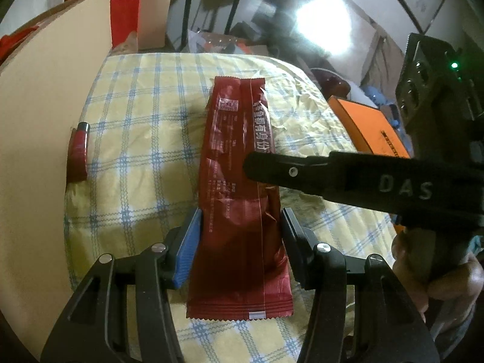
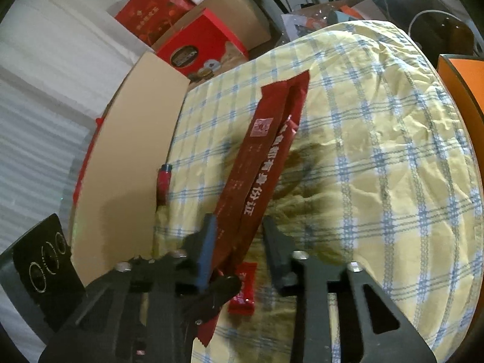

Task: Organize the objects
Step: 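Close both grippers on the long dark red packet and lift it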

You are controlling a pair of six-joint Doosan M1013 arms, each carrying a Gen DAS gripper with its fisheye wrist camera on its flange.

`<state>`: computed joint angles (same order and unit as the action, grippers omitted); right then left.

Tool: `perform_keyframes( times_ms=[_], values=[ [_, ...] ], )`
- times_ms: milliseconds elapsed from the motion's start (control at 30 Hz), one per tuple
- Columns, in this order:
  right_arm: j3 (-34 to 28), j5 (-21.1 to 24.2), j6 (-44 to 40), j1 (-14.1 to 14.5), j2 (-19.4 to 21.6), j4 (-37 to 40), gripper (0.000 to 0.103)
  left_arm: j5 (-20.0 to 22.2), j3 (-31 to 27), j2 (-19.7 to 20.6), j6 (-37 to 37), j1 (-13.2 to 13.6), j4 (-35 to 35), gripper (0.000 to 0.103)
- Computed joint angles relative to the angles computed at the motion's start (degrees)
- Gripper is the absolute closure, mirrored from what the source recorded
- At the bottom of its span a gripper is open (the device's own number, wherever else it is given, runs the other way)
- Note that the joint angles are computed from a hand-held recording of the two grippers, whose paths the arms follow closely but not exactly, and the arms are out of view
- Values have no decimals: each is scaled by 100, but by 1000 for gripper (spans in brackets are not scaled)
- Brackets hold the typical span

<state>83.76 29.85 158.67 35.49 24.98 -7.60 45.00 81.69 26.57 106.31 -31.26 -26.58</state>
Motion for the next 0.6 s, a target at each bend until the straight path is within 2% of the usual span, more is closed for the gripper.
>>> perform_keyframes(
  times_ms=[67,133,333,600],
  values=[
    [-62,144,105,27,11,-187,89,-32,9,-21,20,2,-18,55],
    [-85,174,179,47,0,-300,90,-67,40,-59,49,13,-66,55],
    [-308,370,138,117,-26,-488,91,-124,90,-244,193,89,-277,55],
    [-1101,924,-235,306,142,-856,91,-192,107,-550,305,293,-426,55]
  ],
)
